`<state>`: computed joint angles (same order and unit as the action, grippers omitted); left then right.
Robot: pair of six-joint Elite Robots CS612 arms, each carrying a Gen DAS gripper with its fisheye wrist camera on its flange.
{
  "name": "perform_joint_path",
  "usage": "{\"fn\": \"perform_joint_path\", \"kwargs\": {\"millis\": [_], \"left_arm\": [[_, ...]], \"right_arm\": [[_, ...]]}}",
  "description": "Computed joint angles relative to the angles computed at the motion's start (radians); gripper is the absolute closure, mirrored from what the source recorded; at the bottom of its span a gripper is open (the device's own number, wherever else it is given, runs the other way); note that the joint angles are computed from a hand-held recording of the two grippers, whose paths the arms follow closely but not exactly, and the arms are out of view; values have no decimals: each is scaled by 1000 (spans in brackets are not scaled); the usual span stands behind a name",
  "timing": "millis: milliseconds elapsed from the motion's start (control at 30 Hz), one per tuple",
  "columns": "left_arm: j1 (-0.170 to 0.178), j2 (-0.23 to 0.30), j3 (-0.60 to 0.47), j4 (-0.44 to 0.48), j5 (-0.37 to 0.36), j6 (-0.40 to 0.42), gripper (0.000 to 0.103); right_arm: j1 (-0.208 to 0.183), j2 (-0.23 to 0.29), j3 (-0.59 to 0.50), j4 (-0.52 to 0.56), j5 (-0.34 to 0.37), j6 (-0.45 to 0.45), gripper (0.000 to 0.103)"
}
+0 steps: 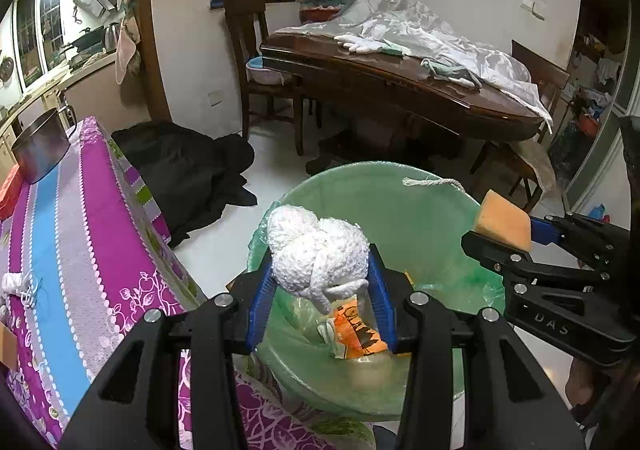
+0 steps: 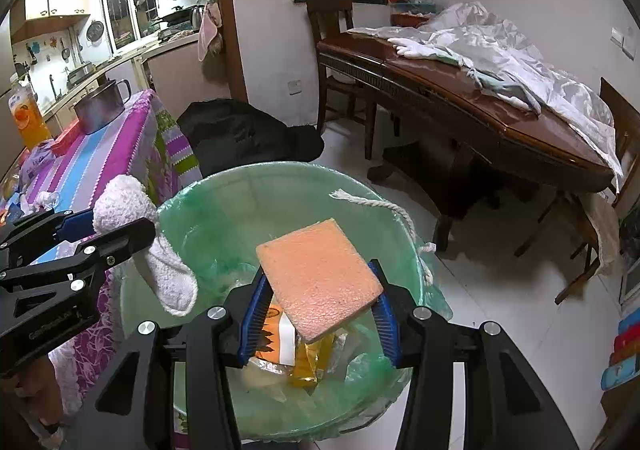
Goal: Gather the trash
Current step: 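Carry cloth and sponge to the green bin and open both tools, then swing both tools back over the table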
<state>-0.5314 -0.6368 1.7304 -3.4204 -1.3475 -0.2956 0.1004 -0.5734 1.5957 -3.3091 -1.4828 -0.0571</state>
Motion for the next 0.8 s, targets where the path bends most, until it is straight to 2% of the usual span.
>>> {"fn": "perform_joint_path", "kwargs": {"millis": [467,567,667,800], "left_arm": [[-1,8,-24,41,2,-8,61],[-1,9,-29,53,10,-14,57],[0,9,-30,63,19,-18,50],[3,7,-29,61,19,-23,47]], "right_arm": [[4,15,-23,22,0,7,54],[5,18,-25,20,3,8,52],[3,20,-24,8,6,15,44],[2,20,-21,0,10,19,42]]}}
